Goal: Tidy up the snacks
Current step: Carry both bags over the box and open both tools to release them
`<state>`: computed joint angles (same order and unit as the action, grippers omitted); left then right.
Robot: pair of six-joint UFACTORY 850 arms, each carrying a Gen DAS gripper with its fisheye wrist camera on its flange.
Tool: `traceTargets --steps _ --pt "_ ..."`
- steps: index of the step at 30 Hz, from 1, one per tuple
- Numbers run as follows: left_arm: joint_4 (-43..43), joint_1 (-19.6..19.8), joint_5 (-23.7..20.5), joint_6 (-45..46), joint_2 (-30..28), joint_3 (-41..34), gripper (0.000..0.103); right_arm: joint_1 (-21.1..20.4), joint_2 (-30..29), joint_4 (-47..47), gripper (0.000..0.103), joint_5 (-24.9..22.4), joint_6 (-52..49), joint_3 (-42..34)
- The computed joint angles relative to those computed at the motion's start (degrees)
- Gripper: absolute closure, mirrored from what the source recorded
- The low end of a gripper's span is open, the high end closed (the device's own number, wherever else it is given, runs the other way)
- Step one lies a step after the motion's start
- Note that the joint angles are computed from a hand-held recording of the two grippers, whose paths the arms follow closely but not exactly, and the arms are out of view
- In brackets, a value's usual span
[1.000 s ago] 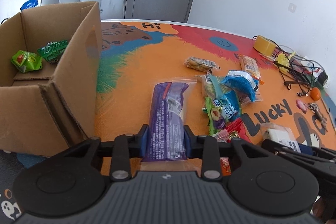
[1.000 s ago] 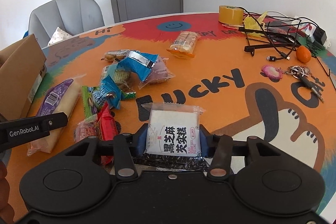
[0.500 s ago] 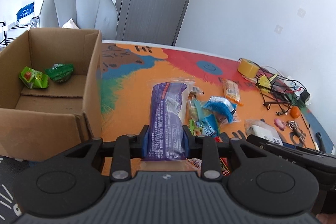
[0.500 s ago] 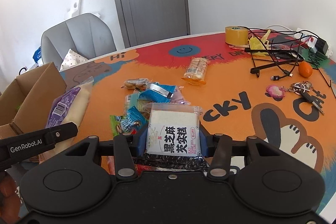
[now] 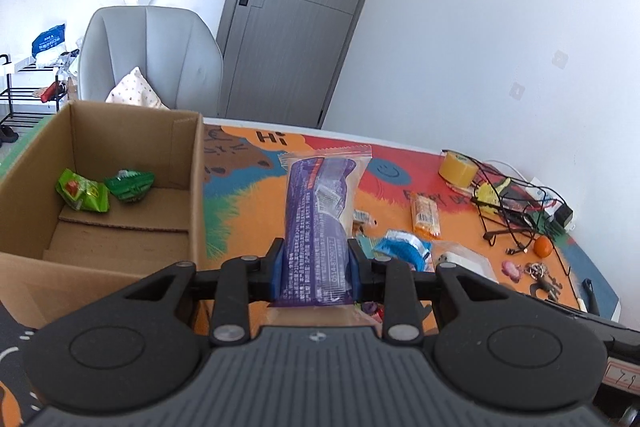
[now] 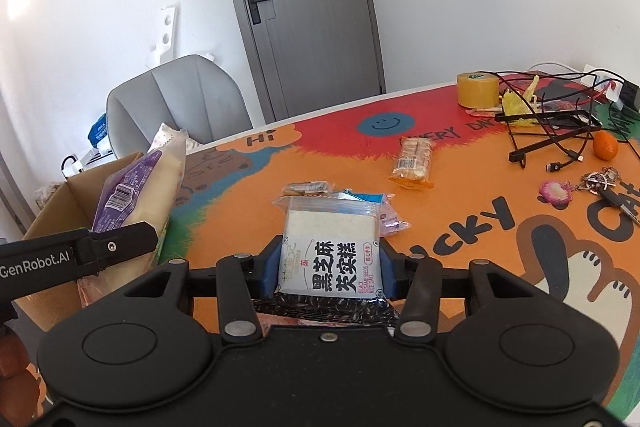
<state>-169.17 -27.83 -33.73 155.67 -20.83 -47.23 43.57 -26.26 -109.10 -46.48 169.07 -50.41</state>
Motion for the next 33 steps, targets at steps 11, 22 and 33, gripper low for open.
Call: traceTargets --steps 11,22,33 --pt "-1.0 3.8 -0.5 0.3 3.5 0.9 0.073 1.2 0.0 -3.2 0.056 -2.3 -2.2 -3.7" --pt "-3.3 9.1 1.5 0.4 1.8 -2.3 0.073 0.4 -3.1 -8.7 0.056 -0.3 -2.4 -9.8" --pt "-8.1 11.3 5.1 2.8 -2.0 -6.4 0.071 -0.9 -8.1 -12.0 0.056 4.0 -3.7 -17.5"
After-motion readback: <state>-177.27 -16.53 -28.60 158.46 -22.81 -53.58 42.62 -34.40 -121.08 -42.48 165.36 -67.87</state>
